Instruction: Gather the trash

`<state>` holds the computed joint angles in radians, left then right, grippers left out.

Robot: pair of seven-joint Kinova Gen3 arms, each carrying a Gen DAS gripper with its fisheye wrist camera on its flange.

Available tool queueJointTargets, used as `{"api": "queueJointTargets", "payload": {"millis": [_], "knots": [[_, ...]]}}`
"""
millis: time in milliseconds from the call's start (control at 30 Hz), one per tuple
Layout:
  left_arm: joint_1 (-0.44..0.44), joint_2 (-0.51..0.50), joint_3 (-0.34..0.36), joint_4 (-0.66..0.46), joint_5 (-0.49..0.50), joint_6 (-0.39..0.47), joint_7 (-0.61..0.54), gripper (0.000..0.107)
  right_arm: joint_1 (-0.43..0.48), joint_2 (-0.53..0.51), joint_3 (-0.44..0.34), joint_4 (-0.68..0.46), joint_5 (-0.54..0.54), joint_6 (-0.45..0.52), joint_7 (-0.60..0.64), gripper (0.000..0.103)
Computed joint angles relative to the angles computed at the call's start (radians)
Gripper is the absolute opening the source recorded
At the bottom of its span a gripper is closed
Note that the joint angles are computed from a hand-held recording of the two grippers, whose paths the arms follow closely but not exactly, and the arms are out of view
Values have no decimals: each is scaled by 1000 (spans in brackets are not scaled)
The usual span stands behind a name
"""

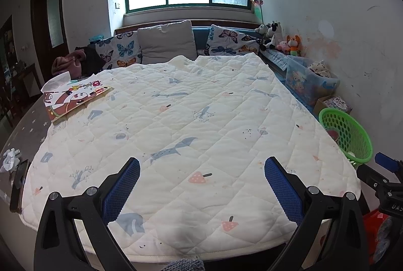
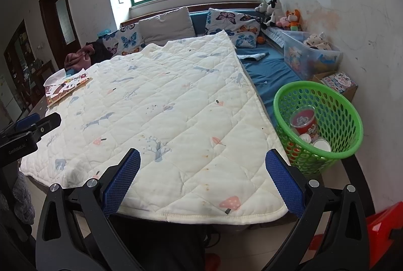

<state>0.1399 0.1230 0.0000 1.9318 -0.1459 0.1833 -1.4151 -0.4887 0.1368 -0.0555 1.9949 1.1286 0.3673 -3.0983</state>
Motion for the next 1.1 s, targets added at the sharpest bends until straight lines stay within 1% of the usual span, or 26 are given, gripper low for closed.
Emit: {"api": "queueJointTargets", "payload": {"millis": [133, 433, 1100], "knots": [[-13, 1, 12, 0, 14, -2, -17, 96, 0, -1, 0, 1, 1, -3, -2, 99], [12, 3, -7, 9, -8, 0, 10, 96, 4, 1, 3, -3, -29, -7, 31, 99], [8, 1, -4, 18, -4, -11, 9, 96, 3, 4, 12, -9, -50, -23, 65, 99]]}}
